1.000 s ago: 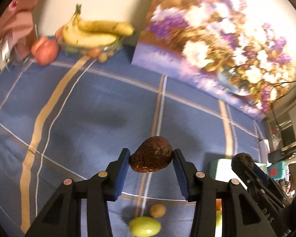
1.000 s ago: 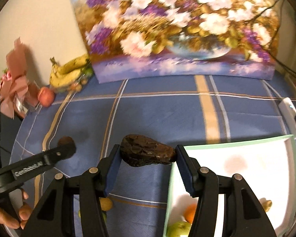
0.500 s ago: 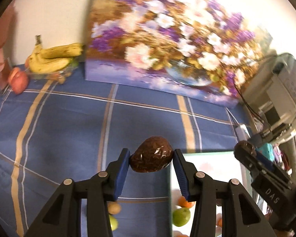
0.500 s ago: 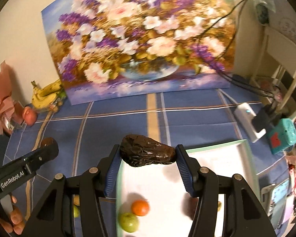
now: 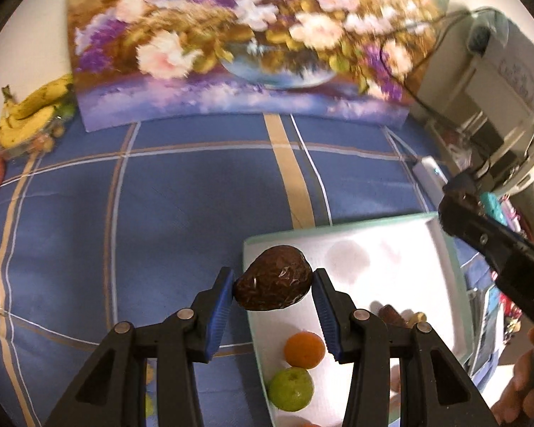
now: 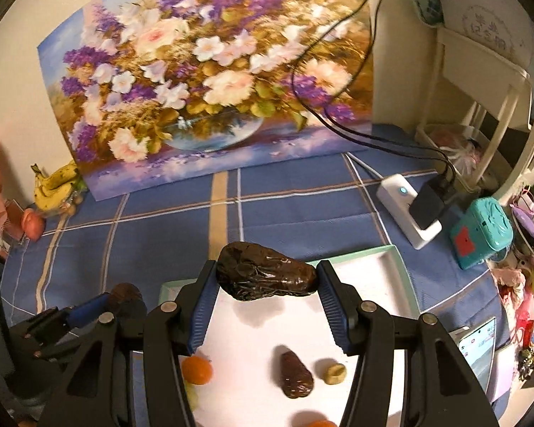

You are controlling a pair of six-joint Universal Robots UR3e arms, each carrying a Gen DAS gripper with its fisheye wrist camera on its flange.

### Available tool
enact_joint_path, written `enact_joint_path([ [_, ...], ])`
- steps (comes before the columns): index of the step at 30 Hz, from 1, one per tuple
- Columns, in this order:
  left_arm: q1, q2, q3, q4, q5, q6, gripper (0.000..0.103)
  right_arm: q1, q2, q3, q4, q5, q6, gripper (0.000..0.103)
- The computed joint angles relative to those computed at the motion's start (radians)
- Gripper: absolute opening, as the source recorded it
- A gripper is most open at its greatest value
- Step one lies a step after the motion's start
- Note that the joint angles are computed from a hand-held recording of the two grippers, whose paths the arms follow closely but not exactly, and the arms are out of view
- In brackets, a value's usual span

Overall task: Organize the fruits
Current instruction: 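Carry both held dates over the white tray, then open the left tool to drop its date while the right tool drops its date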

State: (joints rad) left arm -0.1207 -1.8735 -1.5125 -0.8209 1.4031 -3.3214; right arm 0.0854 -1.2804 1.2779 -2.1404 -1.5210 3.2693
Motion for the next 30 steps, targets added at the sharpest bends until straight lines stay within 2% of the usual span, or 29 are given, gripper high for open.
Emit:
enact_joint_path([
  [14,-0.091,-0.144,0.068,-0.009,0.079,0.004,0.048,-0.05,0.104,0.096,0.007,0.008,-0.009,0.057],
  [30,-0.097,-0.162,0.082,-0.031,0.078,0.026,0.05,-0.045,0.134,0.212,-0.077,0.008,-0.001,0.058],
])
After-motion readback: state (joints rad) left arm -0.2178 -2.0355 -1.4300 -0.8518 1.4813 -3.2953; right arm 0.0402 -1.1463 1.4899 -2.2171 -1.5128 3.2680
